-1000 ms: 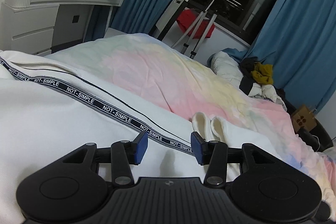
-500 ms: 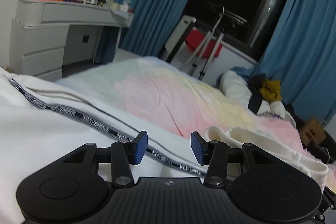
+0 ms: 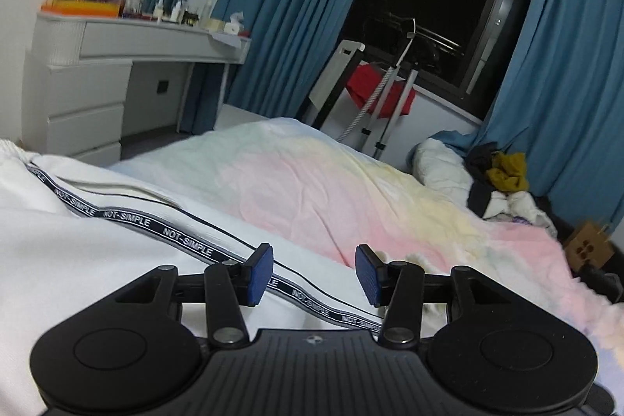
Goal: Fold clothes
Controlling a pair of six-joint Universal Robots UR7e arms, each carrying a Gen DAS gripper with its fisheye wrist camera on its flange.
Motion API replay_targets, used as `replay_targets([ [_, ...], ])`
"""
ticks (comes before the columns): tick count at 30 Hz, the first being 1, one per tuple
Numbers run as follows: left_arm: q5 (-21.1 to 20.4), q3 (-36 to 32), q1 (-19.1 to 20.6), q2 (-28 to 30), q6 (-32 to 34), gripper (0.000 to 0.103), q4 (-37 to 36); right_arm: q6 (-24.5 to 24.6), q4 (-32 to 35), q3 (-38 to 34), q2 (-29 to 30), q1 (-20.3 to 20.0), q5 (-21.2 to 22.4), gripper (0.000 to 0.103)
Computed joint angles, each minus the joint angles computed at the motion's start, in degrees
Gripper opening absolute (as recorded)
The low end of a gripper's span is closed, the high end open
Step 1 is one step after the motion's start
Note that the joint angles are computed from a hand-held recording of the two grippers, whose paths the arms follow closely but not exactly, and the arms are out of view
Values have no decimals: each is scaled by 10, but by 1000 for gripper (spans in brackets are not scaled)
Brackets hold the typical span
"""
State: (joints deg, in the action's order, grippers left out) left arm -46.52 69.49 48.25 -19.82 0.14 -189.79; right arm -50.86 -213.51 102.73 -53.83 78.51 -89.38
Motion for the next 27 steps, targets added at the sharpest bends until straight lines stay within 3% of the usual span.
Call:
replay_targets([
  [3,6,-1,0,2,0,49,10,-24,21,2,9,-3,-12,11],
  [6,-15,4,6,-6,-24,50,32,-28,2,9,9,1,-11,11],
  [10,-117,-3,28,-24,-95,55,125,-12,-13,15,-3,3,7,11],
  [15,-240,-67,61,-10,-135,63,239,-9,33,25,-27,6,-13,11],
  [18,-302,-119,79,9,-150,63,315,-54,48,34,-33,7,-27,11],
  [22,-340,-180,91,40,-159,63,373,-119,50,52,-43,7,-26,11],
  [27,-332,-245,92,79,-143,62,405,-188,49,74,-54,-1,-13,11],
])
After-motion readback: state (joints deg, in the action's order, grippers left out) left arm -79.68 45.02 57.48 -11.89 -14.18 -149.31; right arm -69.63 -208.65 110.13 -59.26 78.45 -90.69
